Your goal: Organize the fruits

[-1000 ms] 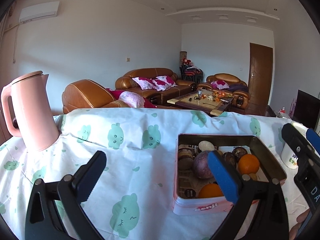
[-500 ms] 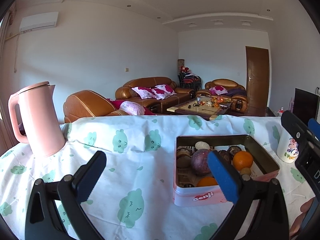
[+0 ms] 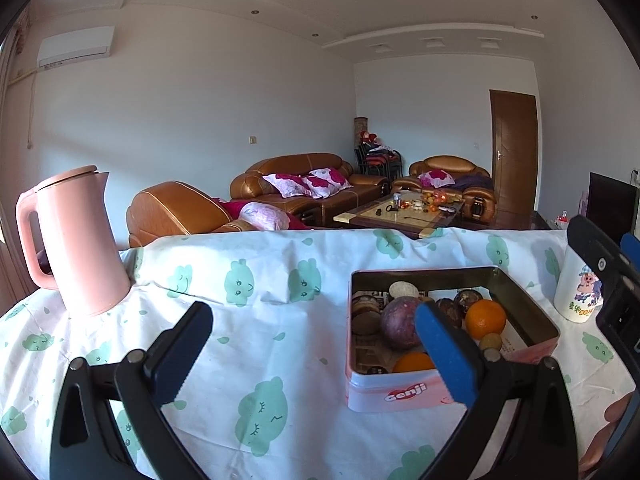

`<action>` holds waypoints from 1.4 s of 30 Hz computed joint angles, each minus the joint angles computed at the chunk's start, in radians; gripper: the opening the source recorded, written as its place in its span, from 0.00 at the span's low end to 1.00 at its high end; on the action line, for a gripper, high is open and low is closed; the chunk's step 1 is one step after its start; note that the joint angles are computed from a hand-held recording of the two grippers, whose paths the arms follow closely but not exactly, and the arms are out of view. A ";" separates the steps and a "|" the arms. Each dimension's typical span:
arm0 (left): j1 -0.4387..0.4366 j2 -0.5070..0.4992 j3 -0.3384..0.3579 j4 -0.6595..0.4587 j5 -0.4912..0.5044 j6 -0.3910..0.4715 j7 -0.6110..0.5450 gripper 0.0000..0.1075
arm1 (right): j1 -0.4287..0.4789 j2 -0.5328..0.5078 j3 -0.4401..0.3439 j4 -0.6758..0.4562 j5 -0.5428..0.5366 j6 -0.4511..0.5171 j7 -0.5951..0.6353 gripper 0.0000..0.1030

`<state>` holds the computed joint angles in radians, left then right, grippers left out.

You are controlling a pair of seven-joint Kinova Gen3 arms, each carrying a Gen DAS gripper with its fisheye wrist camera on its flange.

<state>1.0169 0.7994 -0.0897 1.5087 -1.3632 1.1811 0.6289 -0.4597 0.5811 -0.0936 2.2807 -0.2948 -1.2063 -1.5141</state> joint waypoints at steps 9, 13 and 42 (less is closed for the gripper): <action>0.002 0.001 0.000 -0.002 0.003 0.003 -0.002 0.96 | -0.012 0.001 -0.002 0.006 -0.014 -0.013 0.011 0.87; 0.001 0.001 0.000 -0.003 0.004 0.002 -0.003 0.96 | -0.014 0.001 -0.003 0.003 -0.018 -0.009 0.010 0.87; 0.002 -0.002 0.000 0.001 0.010 0.009 -0.007 0.96 | -0.012 0.002 -0.001 0.000 -0.015 -0.007 0.011 0.87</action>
